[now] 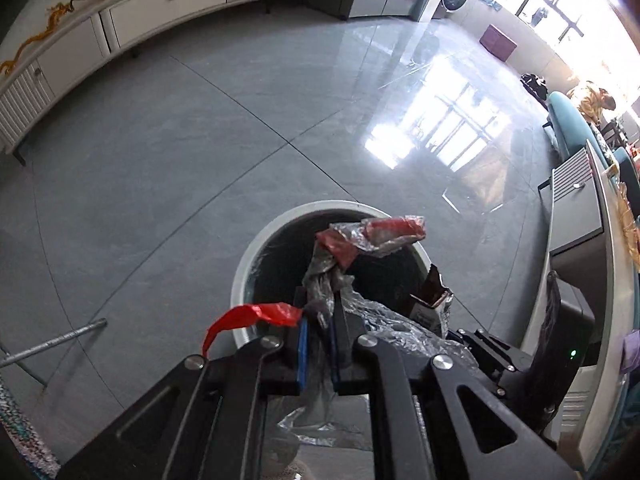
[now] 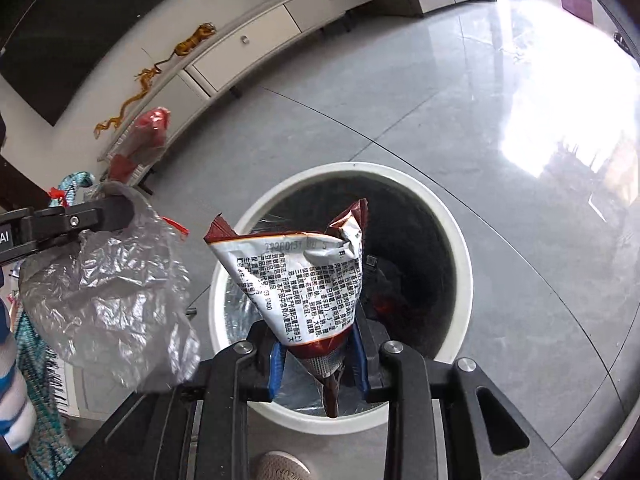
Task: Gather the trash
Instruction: 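Carry the clear bag and chip bag over the grey bin, then open both tools to drop the bags into the bin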
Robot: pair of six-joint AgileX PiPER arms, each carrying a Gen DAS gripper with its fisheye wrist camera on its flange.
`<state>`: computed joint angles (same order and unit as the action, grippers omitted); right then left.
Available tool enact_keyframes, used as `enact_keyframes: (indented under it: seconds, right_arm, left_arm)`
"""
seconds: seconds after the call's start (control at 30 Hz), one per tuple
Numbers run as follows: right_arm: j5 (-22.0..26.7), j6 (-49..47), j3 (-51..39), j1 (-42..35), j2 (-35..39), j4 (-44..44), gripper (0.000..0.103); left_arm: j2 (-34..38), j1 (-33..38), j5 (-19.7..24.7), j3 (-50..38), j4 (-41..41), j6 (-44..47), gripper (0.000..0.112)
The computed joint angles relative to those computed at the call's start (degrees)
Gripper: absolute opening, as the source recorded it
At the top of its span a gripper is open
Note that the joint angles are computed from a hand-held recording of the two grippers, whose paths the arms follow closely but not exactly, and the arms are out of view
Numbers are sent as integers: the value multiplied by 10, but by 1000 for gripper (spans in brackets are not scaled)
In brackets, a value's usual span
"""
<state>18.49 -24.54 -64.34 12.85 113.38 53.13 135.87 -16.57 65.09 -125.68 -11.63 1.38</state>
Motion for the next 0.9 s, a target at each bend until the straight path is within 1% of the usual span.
enact_keyframes:
  seconds: [0.07,0.1,0.13,0.17,0.2,0.23,0.33,0.37,0.43,0.47,0.53,0.6,0.73,0.8,0.87,0.9]
  right_arm:
    - [-3,18,0,-1,3,-16,37]
    - [-4,32,0,-2,2,-30,44]
    - [-3,40,0,-3,1,-39,49]
    - [-3,51,3,-3,-4,-48,50]
    - [-3,55,5,-4,-7,-50,52]
    - [-4,63,7,-3,-11,-56,55]
    - [-5,77,20,-5,-28,-74,61]
    - [-4,102,9,0,-23,-97,61]
    - [-5,118,16,2,-35,-111,62]
    - [-2,146,-1,8,-27,-135,64]
    - [0,169,-8,12,-27,-158,66]
    - [9,229,-39,22,-15,-212,66]
    - [7,251,-35,29,-29,-228,67]
    - [7,265,-36,34,-37,-241,70]
    - [9,294,-39,41,-45,-269,77]
    - [12,317,-43,46,-49,-292,78]
  left_arm:
    - [16,2,16,-24,-17,-4,11]
    - [19,5,18,-26,-21,-2,15]
    - [19,7,17,-26,-25,0,25]
    - [18,13,18,-27,-31,6,32]
    - [16,16,19,-28,-36,8,47]
    - [12,18,17,-24,-41,11,55]
    - [1,17,15,-19,-36,16,55]
    - [-4,18,12,-12,-37,19,55]
    - [-19,22,8,4,-48,28,55]
    - [-24,22,7,8,-51,30,55]
    - [-41,27,1,24,-59,39,55]
    - [-68,29,-11,55,-64,49,55]
    - [-132,37,-38,119,-67,65,55]
    - [-164,46,-47,150,-74,71,55]
    - [-193,54,-54,178,-83,77,55]
    - [-208,58,-57,192,-87,81,55]
